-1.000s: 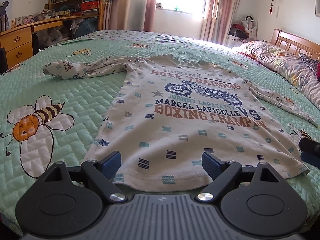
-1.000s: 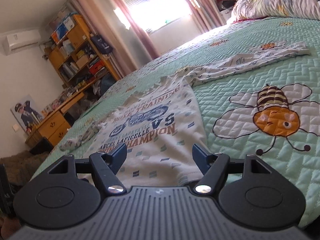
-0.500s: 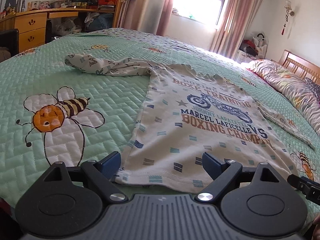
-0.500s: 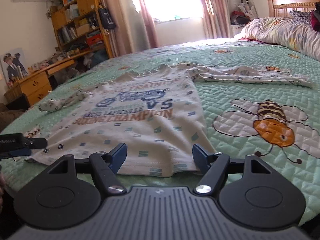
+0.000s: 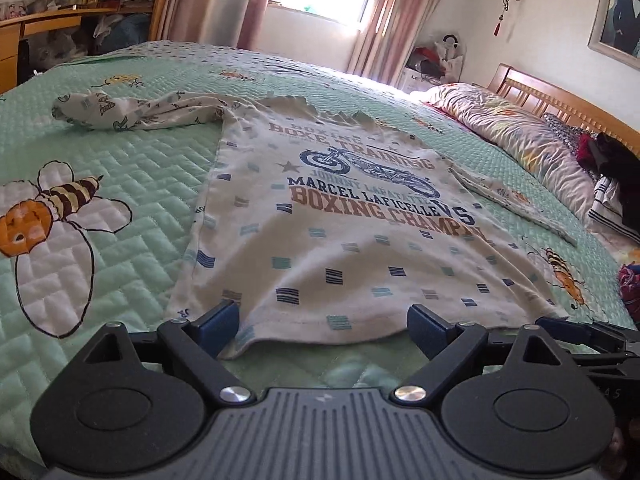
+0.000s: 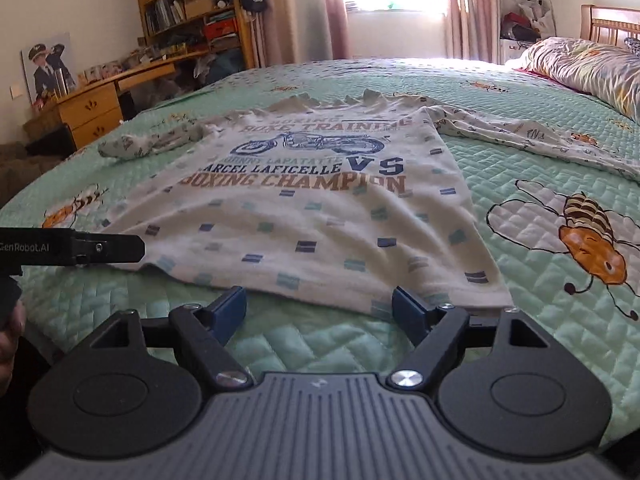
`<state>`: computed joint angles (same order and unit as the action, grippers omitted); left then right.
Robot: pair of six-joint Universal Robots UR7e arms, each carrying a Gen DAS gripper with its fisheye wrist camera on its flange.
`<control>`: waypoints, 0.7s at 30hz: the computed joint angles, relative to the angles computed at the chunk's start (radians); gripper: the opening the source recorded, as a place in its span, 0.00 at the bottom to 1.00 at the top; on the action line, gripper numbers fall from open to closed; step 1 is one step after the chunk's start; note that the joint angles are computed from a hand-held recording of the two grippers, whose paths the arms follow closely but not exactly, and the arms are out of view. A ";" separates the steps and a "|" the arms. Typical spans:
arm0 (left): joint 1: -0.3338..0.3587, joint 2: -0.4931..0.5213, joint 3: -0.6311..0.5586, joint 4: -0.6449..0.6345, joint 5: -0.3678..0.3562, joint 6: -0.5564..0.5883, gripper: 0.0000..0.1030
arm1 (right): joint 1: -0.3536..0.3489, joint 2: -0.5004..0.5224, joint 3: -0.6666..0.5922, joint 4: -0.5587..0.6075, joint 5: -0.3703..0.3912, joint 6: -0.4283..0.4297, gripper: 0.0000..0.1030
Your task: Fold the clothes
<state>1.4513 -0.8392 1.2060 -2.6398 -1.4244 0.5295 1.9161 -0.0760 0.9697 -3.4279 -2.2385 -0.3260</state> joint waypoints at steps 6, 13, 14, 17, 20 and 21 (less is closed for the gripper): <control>-0.009 -0.028 0.042 -0.074 -0.035 0.041 0.92 | 0.011 0.012 -0.037 -0.072 -0.007 -0.030 0.79; -0.003 -0.025 0.018 -0.051 -0.031 0.018 0.95 | -0.009 0.037 -0.121 0.084 -0.050 0.010 0.79; 0.001 -0.028 0.020 -0.055 -0.025 0.003 0.95 | -0.007 0.024 -0.084 0.066 -0.047 0.007 0.80; 0.011 -0.035 0.024 -0.082 -0.016 -0.022 0.95 | 0.008 -0.025 0.044 -0.039 -0.047 -0.026 0.79; 0.016 -0.030 0.015 -0.119 -0.024 -0.029 0.96 | 0.015 -0.049 0.092 -0.164 -0.061 -0.069 0.80; 0.017 -0.027 0.009 -0.127 -0.026 -0.031 0.96 | 0.015 -0.050 0.087 -0.208 -0.069 -0.091 0.80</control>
<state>1.4679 -0.8664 1.2148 -2.7663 -1.4503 0.4987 1.9310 -0.1261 1.0567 -3.6357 -2.3079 -0.4166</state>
